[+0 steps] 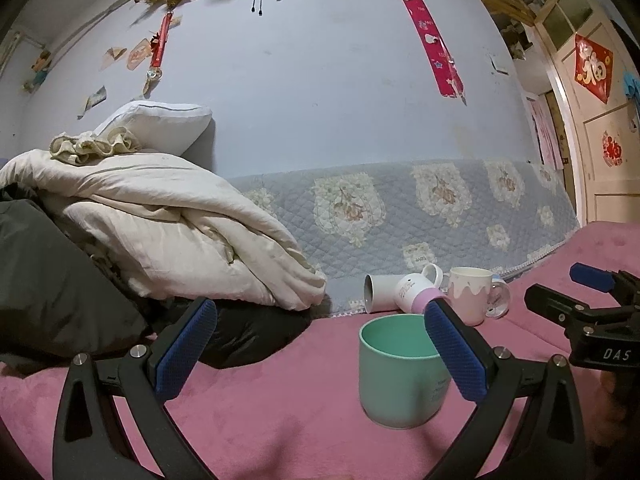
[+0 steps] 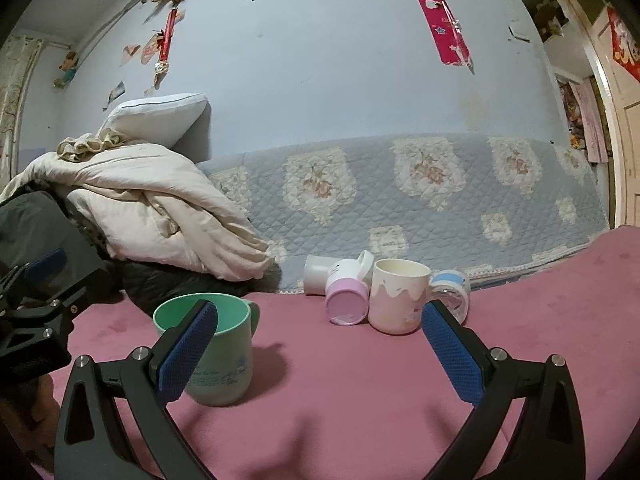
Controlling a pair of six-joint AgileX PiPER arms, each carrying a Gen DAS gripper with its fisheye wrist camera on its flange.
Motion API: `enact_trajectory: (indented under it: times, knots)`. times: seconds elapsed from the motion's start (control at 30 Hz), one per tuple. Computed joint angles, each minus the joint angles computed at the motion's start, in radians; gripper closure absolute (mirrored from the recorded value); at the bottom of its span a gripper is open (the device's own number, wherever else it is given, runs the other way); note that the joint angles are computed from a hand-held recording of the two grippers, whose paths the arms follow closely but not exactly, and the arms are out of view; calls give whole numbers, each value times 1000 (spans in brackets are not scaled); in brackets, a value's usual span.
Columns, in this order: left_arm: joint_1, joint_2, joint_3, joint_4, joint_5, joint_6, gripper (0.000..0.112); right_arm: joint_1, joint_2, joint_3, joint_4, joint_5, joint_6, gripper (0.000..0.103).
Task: Flip cup upright
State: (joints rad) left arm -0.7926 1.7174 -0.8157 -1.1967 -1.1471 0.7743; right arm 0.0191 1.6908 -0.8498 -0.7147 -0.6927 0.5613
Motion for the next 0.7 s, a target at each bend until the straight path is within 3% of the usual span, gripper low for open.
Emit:
enact_trajectory:
  times: [0.7]
  knots:
    - [-13,21,-19,-26,-28,31,9,8,6,-5,5,9,-22,0]
